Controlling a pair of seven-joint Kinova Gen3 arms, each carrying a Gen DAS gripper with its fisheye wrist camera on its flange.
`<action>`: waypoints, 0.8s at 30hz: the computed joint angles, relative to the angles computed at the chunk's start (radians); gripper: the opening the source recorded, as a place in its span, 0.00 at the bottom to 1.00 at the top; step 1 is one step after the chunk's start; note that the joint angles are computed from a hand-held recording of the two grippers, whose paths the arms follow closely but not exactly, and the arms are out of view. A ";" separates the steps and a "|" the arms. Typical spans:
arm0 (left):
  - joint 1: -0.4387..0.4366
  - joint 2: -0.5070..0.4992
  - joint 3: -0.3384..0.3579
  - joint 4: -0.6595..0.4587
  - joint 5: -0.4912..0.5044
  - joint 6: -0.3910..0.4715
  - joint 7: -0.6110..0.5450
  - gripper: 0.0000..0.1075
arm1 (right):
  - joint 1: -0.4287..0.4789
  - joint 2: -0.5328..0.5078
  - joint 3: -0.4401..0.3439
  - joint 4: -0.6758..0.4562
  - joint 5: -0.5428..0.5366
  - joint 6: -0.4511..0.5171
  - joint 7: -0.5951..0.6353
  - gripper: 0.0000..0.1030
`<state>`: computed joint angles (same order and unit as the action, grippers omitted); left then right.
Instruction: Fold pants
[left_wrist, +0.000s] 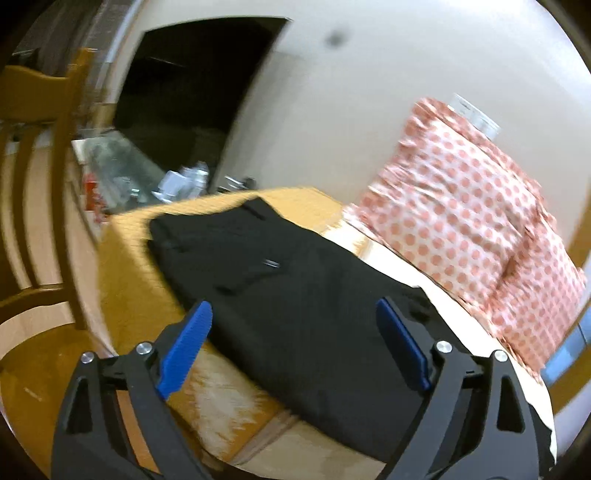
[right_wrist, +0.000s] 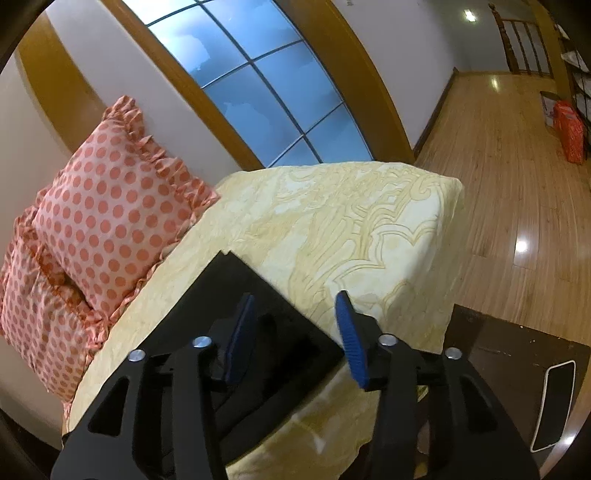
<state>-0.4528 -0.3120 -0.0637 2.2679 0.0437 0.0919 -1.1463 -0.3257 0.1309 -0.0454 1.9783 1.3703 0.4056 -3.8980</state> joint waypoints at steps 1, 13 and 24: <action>0.046 0.020 -0.020 -0.012 0.021 0.003 -0.026 0.86 | -0.015 0.002 0.010 0.001 0.013 0.010 -0.015 0.52; 0.246 0.139 -0.100 -0.063 0.052 0.014 -0.109 0.87 | -0.168 -0.004 -0.083 0.073 0.122 0.294 -0.162 0.50; 0.253 0.151 -0.111 -0.066 0.094 0.030 -0.149 0.89 | -0.132 0.032 -0.102 0.035 0.180 0.323 -0.151 0.38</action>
<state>-0.2001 -0.1610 -0.1748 2.2024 0.1381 0.1220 -1.2955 -0.4578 0.1625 -0.1472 2.0137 1.5499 0.7286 -4.0490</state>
